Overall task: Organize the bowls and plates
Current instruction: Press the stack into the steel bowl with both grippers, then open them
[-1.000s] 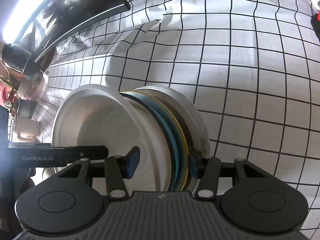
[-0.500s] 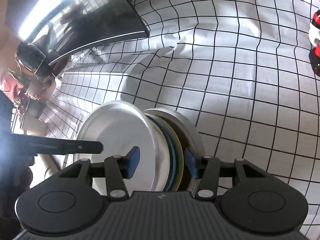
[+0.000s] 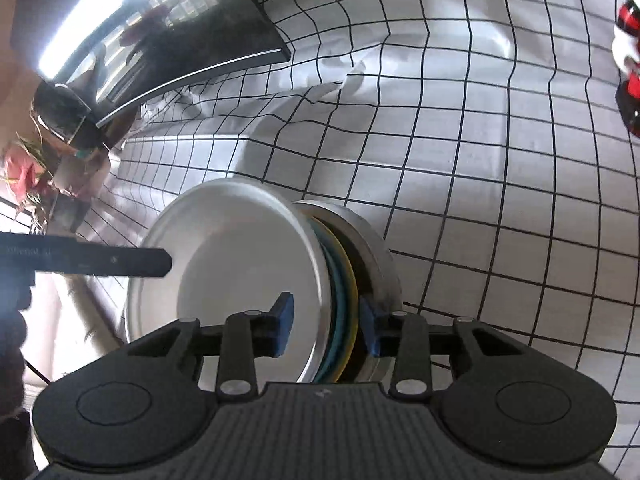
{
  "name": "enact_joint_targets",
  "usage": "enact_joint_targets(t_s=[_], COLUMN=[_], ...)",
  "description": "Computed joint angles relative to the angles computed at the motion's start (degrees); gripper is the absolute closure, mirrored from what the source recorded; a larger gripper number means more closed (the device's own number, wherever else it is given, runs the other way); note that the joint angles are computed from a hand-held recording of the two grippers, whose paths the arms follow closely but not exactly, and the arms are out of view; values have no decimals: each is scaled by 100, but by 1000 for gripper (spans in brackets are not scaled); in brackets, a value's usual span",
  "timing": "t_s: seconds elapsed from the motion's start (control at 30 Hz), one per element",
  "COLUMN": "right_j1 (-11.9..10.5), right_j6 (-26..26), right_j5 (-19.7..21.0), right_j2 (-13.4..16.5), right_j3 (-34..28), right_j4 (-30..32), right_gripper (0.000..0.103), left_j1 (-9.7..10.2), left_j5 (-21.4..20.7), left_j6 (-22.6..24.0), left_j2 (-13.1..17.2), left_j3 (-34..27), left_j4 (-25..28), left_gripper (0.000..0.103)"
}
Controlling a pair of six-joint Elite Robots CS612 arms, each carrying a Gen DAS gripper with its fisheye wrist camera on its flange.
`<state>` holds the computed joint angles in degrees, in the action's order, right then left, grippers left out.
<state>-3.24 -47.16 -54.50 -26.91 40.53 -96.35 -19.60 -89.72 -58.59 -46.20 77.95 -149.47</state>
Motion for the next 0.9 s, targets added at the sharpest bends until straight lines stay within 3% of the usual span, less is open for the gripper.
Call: enact_joint_targets(t_s=[0.27, 0.53, 0.63, 0.8, 0.9], right_j1=[-12, -2, -33, -36, -30], right_j6=[67, 138, -44, 22, 226], right_j5=[-31, -107, 124, 232, 146], right_j2=[82, -194, -198, -298, -314], right_j3=[-119, 378, 311, 495, 555], right_j4=[267, -402, -127, -450, -692], right_gripper=[68, 68, 65, 66, 66], left_j1=[0, 7, 17, -1, -91], left_j5=[2, -53, -175, -61, 420], left_j6=[-71, -177, -200, -81, 131], left_j2=[15, -42, -9, -22, -68], left_j3=[-28, 112, 125, 156, 165], left_j4=[16, 12, -74, -82, 159], left_gripper=[77, 77, 76, 77, 78])
